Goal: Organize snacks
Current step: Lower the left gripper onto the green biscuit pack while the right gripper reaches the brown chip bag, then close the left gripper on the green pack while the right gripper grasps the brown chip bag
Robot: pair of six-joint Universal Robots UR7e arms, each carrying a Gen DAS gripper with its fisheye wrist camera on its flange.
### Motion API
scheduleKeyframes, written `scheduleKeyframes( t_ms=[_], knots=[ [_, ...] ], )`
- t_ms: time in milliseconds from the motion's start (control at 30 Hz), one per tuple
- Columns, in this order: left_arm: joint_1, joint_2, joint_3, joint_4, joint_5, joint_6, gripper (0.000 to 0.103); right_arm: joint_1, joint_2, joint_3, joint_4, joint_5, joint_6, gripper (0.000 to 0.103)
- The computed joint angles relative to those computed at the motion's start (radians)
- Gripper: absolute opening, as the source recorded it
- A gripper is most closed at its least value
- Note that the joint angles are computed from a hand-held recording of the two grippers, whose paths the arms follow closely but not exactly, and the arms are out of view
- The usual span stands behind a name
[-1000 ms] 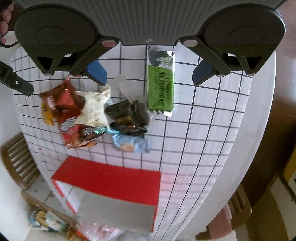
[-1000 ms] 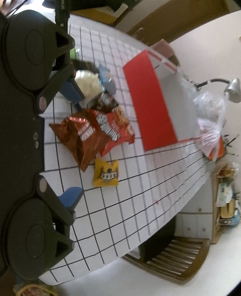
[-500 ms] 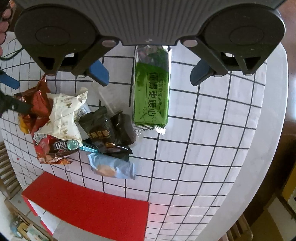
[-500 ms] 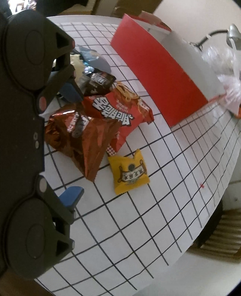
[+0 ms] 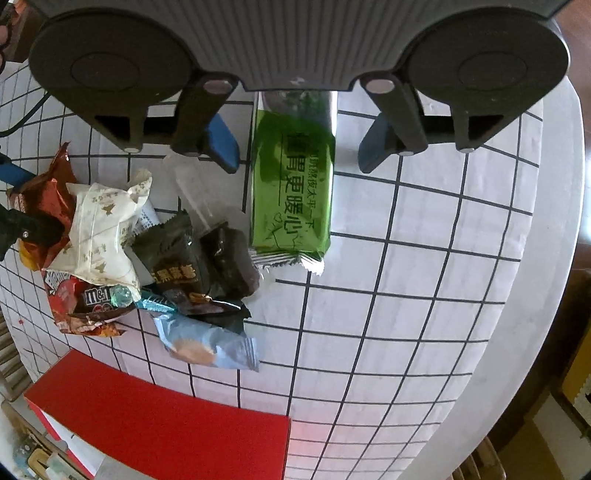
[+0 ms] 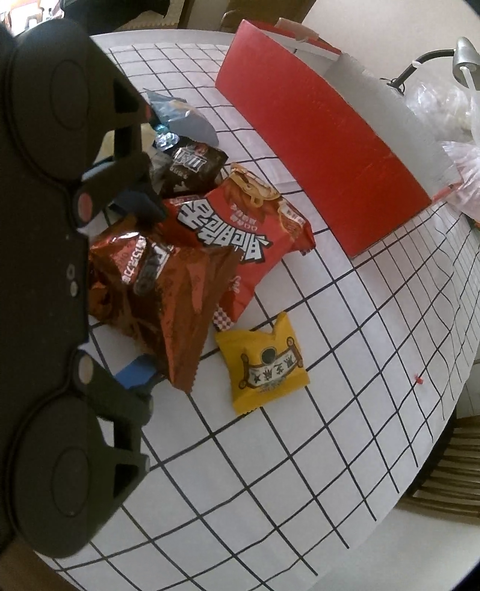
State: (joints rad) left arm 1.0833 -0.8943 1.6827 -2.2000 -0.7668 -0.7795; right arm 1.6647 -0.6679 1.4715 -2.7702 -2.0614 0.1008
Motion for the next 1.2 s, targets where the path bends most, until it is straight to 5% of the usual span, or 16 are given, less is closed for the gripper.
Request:
scheduleKeyframes(
  t_ms=[233, 433, 1200],
  knots=[
    [-0.011, -0.006, 0.006, -0.001, 0.012, -0.017, 0.042, -0.003, -0.003, 0.013, -0.036, 0.014, -0.03, 0.052],
    [-0.014, -0.008, 0.009, -0.006, 0.015, -0.033, 0.042, -0.007, -0.015, 0.035, -0.075, 0.033, -0.067, 0.039],
    [-0.069, -0.078, 0.035, -0.088, 0.023, 0.004, 0.042, 0.035, -0.122, 0.084, -0.107, 0.134, -0.244, 0.037]
  ],
)
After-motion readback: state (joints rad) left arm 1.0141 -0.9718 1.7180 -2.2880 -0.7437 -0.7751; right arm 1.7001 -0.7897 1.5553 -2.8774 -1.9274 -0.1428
